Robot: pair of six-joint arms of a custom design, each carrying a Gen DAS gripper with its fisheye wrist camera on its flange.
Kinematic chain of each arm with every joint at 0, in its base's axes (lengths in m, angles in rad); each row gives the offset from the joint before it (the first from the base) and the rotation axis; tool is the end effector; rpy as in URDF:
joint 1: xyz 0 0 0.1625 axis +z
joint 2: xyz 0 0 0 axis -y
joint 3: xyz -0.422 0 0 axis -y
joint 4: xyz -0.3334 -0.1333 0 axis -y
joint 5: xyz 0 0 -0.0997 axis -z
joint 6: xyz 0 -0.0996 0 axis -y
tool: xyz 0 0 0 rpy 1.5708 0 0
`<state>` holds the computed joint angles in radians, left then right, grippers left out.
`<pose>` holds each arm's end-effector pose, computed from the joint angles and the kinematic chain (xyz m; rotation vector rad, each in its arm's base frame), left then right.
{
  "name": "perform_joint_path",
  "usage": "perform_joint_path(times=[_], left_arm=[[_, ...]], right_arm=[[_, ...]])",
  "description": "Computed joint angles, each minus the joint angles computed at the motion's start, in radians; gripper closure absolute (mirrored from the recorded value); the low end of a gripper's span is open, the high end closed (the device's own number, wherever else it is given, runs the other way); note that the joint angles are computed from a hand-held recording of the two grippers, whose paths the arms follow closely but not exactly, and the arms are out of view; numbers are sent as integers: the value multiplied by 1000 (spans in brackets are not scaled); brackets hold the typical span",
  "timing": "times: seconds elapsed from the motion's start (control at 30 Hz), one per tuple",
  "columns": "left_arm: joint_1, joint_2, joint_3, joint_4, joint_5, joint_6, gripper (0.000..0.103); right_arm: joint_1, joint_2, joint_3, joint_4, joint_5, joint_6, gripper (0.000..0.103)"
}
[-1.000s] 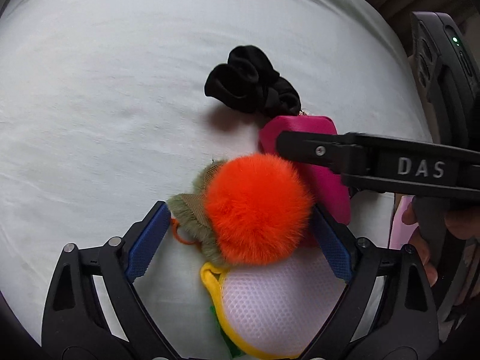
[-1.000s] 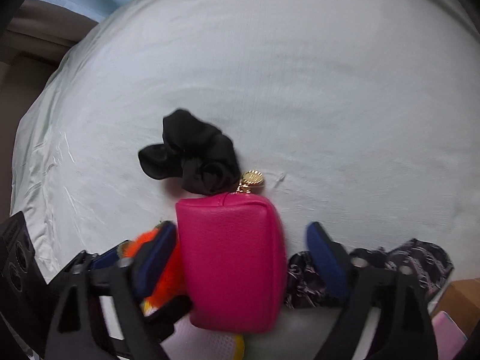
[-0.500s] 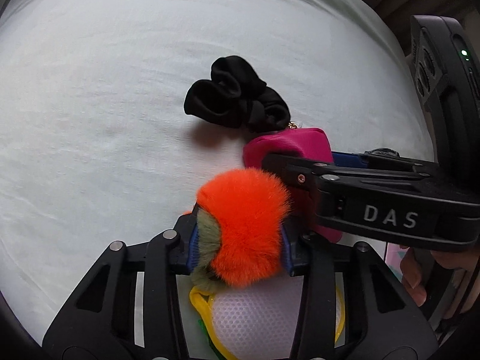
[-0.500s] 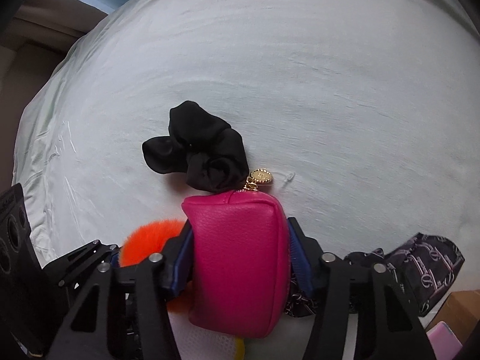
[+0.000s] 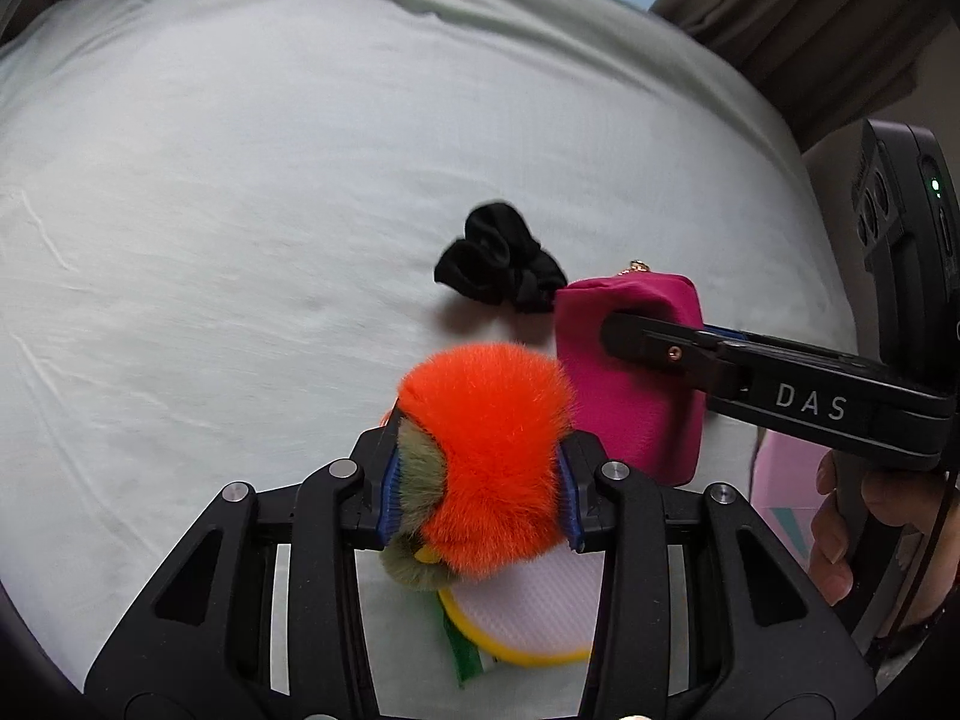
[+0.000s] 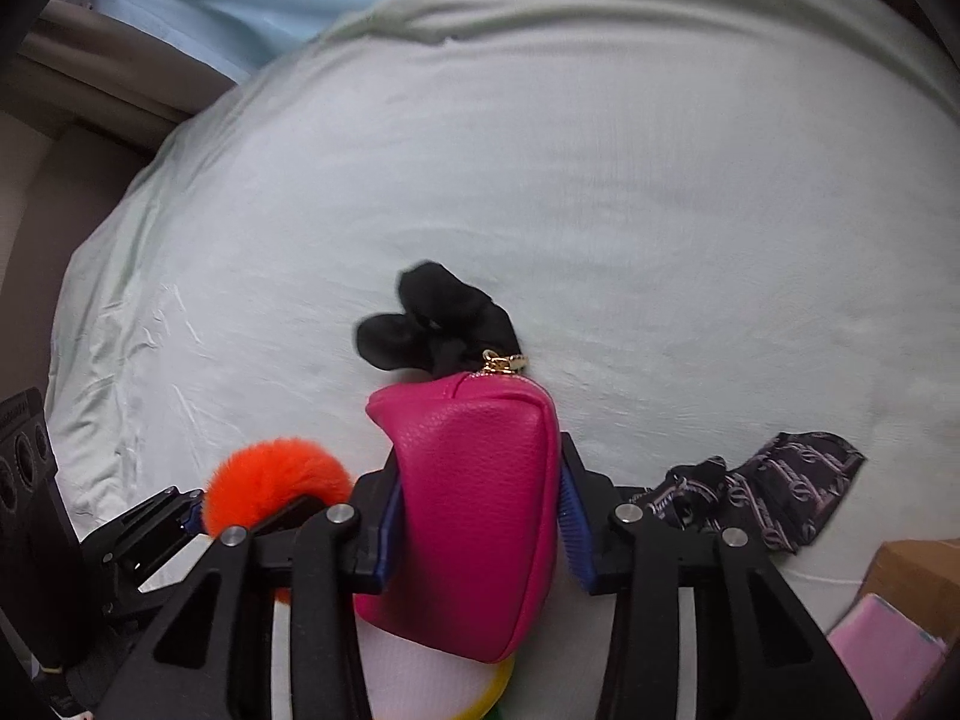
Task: Organize soft objects
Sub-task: 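Carry the orange pompom and pink pouch into the box and release both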
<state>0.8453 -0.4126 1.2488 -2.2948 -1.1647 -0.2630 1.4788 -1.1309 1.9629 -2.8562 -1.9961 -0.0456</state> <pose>-0.3346 -0.6374 -0.0178 0.6561 2.6489 -0.1316 0.0428 -0.5398 0.2600 -0.1922 -2.6301 0.5670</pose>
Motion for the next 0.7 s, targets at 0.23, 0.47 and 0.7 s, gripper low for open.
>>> perform_joint_path(times=[0.23, 0.47, 0.7], left_arm=[[-57, -119, 75, 13, 32, -35, 67], [-134, -224, 83, 97, 28, -37, 67], [-225, -255, 80, 102, -6, -5, 67]], right_arm=[[71, -111, 59, -16, -9, 33, 64], [202, -240, 135, -18, -61, 153, 64], [317, -382, 217, -65, -172, 288, 64]])
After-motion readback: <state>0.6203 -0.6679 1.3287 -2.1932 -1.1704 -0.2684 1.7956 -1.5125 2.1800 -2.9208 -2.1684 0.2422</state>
